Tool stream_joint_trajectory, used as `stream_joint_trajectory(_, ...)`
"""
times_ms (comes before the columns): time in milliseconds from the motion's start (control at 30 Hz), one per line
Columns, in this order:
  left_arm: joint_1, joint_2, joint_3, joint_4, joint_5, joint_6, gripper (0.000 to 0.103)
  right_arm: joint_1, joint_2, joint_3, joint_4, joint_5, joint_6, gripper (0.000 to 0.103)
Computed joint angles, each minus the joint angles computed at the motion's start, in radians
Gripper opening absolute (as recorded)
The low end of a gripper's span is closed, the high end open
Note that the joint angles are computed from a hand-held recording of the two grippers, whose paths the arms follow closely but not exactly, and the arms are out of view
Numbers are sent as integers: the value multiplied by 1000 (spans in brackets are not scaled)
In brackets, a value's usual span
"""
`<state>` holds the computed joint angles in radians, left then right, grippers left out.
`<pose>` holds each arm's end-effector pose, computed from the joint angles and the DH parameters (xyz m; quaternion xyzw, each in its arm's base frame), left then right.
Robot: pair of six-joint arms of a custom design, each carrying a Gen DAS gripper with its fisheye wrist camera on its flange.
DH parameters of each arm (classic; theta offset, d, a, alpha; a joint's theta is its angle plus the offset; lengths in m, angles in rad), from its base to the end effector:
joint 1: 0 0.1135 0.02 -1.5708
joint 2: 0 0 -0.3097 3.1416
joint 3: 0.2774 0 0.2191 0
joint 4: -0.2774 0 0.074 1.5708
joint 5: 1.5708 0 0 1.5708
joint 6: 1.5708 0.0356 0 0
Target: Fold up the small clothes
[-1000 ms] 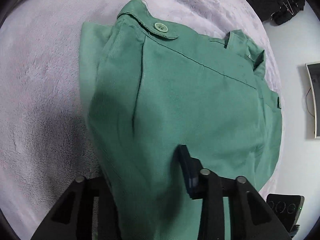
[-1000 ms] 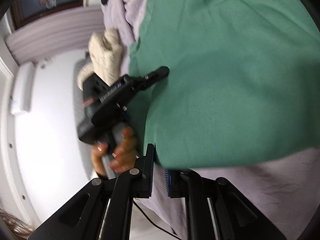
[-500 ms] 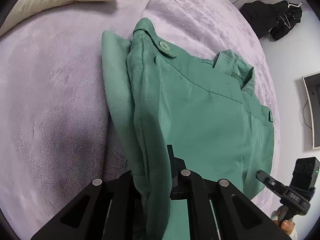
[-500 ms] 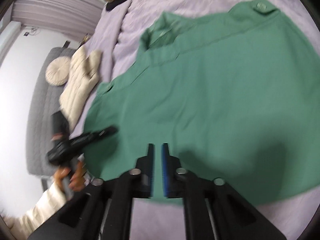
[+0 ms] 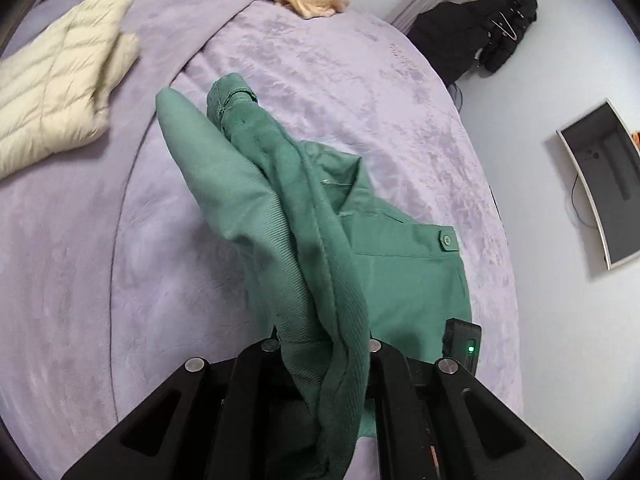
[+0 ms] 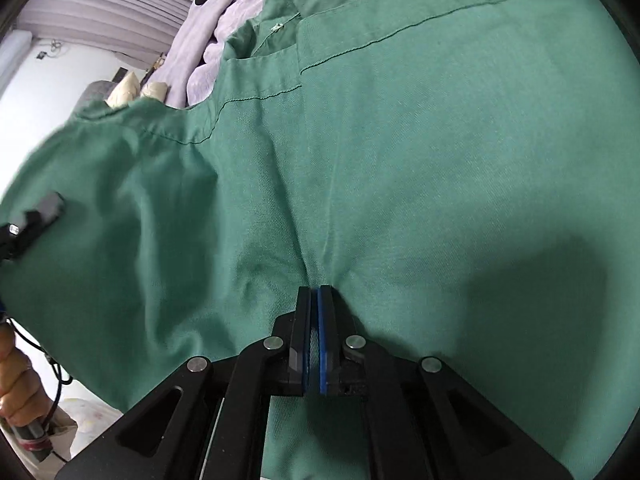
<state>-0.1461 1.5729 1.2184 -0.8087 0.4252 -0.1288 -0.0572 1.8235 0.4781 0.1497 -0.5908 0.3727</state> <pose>0.2762 -0.0555 0.3086 0.0510 0.9568 -0.2318 0.1677 0.2417 0.0060 0.1250 0.1475 0.9299 0.3105 0.1312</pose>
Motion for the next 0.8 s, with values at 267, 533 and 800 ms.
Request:
stream_joint_trajectory(267, -442, 158, 248, -46, -275, -182, 10, -445, -116, -24, -301, -274, -319, 9)
stream_joint_trajectory(533, -725, 517, 518, -75, -429, -311, 11, -907, 73, 110, -665, -299, -787, 9)
stream_joint_trajectory(800, -852, 653, 628, -140, -597, -359, 11, -991, 272, 145, -675, -343, -888, 5)
